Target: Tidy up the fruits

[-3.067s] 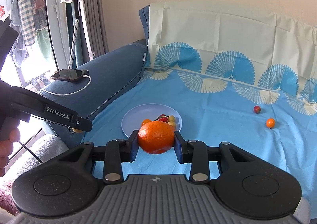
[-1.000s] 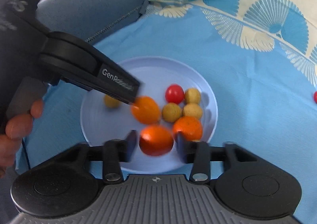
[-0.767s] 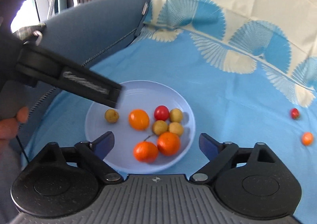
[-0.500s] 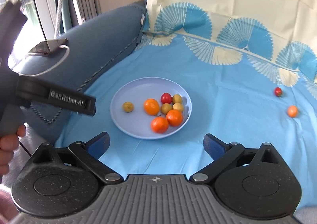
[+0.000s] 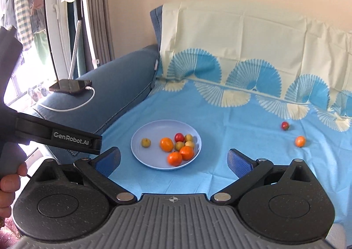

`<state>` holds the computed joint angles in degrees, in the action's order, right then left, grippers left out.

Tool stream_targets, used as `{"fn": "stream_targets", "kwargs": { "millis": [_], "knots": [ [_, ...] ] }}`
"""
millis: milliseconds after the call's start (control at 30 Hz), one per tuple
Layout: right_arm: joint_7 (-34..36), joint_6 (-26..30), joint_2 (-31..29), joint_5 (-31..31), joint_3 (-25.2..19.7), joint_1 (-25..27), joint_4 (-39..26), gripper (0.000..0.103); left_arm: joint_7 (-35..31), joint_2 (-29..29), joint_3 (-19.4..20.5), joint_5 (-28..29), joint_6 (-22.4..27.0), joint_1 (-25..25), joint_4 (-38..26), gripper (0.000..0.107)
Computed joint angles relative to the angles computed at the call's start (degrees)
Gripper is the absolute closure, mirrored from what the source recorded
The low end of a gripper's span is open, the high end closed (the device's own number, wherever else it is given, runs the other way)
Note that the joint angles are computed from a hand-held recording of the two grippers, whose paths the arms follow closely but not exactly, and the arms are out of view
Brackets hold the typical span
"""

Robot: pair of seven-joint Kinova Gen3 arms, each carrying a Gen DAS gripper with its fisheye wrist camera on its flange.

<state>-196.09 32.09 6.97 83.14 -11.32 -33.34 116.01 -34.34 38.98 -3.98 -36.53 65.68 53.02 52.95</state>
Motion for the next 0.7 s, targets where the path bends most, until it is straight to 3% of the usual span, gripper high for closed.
{"fn": "stream_targets", "kwargs": {
  "millis": [167,700],
  "knots": [
    [-6.59,4.35,-2.67,8.04,-2.09,-1.69,4.01,0.001,1.13,-0.61,-0.97,-2.17,-0.42,2.04,0.46,0.005],
    [-10.53,6.41,-4.19,8.62,-3.67,-1.40,5.53,0.001,2.00,-1.42,0.13,-4.15,1.12,2.63,1.56,0.005]
  ]
}}
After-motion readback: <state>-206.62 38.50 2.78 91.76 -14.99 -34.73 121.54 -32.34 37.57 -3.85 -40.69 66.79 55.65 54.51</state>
